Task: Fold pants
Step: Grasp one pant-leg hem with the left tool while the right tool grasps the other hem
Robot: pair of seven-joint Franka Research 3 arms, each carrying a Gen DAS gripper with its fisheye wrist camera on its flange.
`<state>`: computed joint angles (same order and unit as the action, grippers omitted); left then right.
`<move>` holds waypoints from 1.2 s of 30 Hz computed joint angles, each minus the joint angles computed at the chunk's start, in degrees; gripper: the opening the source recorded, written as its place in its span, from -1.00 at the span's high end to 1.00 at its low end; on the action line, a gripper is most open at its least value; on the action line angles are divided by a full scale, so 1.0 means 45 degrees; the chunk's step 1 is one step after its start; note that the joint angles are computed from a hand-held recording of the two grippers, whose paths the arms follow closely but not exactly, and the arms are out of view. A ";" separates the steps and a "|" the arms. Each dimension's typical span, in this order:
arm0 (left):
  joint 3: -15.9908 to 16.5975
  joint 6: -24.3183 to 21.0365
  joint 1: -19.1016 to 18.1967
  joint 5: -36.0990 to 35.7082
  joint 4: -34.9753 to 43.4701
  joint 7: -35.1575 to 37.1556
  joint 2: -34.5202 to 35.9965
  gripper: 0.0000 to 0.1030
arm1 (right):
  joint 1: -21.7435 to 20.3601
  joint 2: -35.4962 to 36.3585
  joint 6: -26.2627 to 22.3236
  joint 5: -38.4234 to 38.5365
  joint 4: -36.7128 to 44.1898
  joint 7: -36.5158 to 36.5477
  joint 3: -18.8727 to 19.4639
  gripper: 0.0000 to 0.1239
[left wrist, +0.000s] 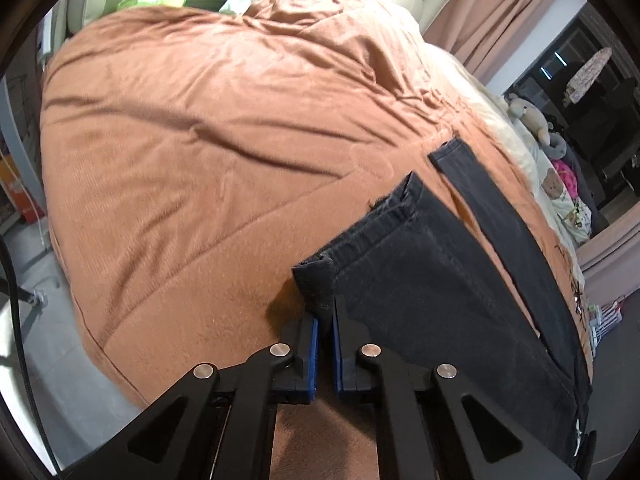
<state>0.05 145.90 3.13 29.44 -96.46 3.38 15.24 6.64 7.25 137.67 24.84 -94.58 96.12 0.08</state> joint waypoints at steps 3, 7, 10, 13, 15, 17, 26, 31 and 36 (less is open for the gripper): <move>0.0023 -0.0271 -0.0064 0.0169 0.0352 0.0087 0.0105 0.92 | -0.0087 0.0117 0.0180 0.0240 0.0023 0.0055 -0.0041 -0.25; 0.0013 -0.0858 -0.0101 0.0134 0.0934 0.0290 0.0299 0.94 | -0.0230 0.0019 0.0622 0.0655 -0.0257 0.0114 -0.0091 -0.17; 0.0016 -0.1201 -0.0159 0.0217 0.1338 0.0475 0.0411 0.94 | -0.0429 0.0195 0.0866 0.1220 -0.0108 -0.0136 -0.0120 -0.16; 0.0001 -0.1427 -0.0165 0.0181 0.1708 0.0678 0.0564 0.94 | -0.0528 0.0624 0.1185 0.1501 0.0365 -0.0082 -0.0087 -0.10; 0.0002 -0.1558 -0.0171 0.0116 0.1890 0.0738 0.0630 0.94 | -0.0633 0.0765 0.1343 0.1831 0.0494 -0.0180 -0.0034 -0.05; 0.0006 -0.1775 -0.0198 0.0085 0.2183 0.0817 0.0757 0.94 | -0.0776 0.1189 0.1442 0.2144 0.0970 -0.0289 0.0004 0.10; 0.0061 -0.2437 -0.0306 0.0155 0.3530 0.1188 0.1234 0.94 | -0.1530 0.1908 0.2078 0.4530 0.1799 -0.1815 0.0626 0.94; 0.0095 -0.2923 -0.0302 0.0021 0.5063 0.1908 0.1932 0.94 | -0.1734 0.1805 0.2381 0.5778 0.2056 -0.2672 0.0752 0.97; 0.0222 -0.3625 -0.0342 -0.0163 0.7464 0.2855 0.3112 0.95 | -0.1657 0.2031 0.2605 0.6061 0.2799 -0.3132 0.0810 0.98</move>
<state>1.05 129.59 1.59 28.71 -62.87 16.23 29.24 -0.82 16.39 149.39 52.11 -81.98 82.02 3.72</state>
